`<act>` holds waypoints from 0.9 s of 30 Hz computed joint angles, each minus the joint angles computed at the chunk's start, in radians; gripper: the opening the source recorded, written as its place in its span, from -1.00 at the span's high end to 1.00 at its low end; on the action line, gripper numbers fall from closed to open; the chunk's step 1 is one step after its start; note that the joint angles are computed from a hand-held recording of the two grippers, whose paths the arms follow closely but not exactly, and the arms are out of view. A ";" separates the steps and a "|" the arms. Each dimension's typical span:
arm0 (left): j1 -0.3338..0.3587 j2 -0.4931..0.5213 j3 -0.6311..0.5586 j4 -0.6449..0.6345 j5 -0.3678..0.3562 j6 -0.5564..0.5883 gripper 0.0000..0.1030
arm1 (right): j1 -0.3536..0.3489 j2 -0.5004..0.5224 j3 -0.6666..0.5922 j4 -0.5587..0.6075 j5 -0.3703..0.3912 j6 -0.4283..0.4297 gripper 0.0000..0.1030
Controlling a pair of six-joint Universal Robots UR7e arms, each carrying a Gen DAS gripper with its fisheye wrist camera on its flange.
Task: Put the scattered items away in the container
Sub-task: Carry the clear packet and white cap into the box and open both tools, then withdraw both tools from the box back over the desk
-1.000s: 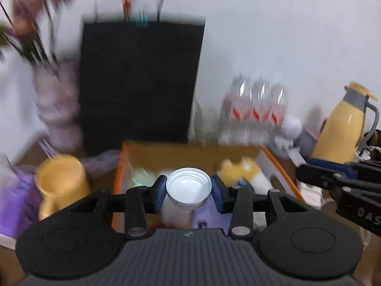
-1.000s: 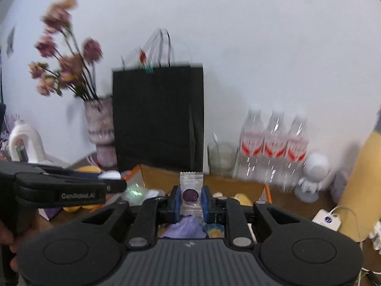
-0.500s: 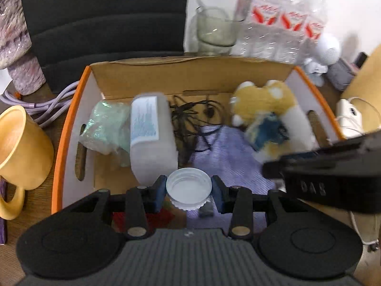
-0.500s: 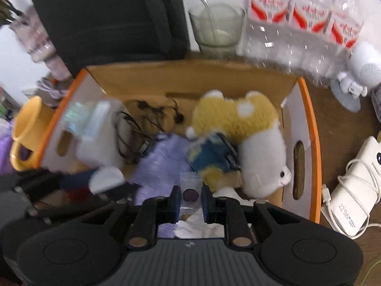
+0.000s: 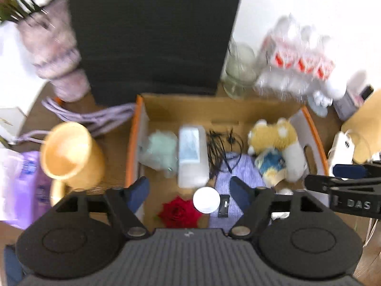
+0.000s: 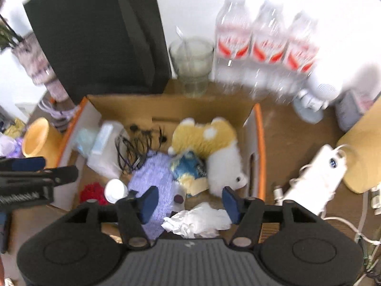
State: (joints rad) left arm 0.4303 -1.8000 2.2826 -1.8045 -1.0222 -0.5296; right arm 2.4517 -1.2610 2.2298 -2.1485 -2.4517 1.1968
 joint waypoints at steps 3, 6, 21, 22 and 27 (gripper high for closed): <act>-0.053 -0.047 -0.018 0.057 0.019 -0.032 -0.77 | 0.061 -0.022 -0.043 0.091 -0.026 0.040 -0.40; -0.080 -0.072 -0.011 0.107 0.022 -0.063 -0.82 | 0.083 -0.027 -0.040 0.092 -0.030 0.062 -0.44; -0.522 -0.672 0.332 0.227 0.323 -0.235 -0.96 | 0.230 0.140 0.094 -0.229 -0.281 0.029 -0.67; -0.548 -0.709 0.342 0.273 0.328 -0.275 -0.95 | 0.235 0.156 0.101 -0.234 -0.301 0.041 -0.67; -0.579 -0.790 0.369 0.322 0.345 -0.342 -0.94 | 0.258 0.226 0.154 -0.423 -0.375 0.020 -0.67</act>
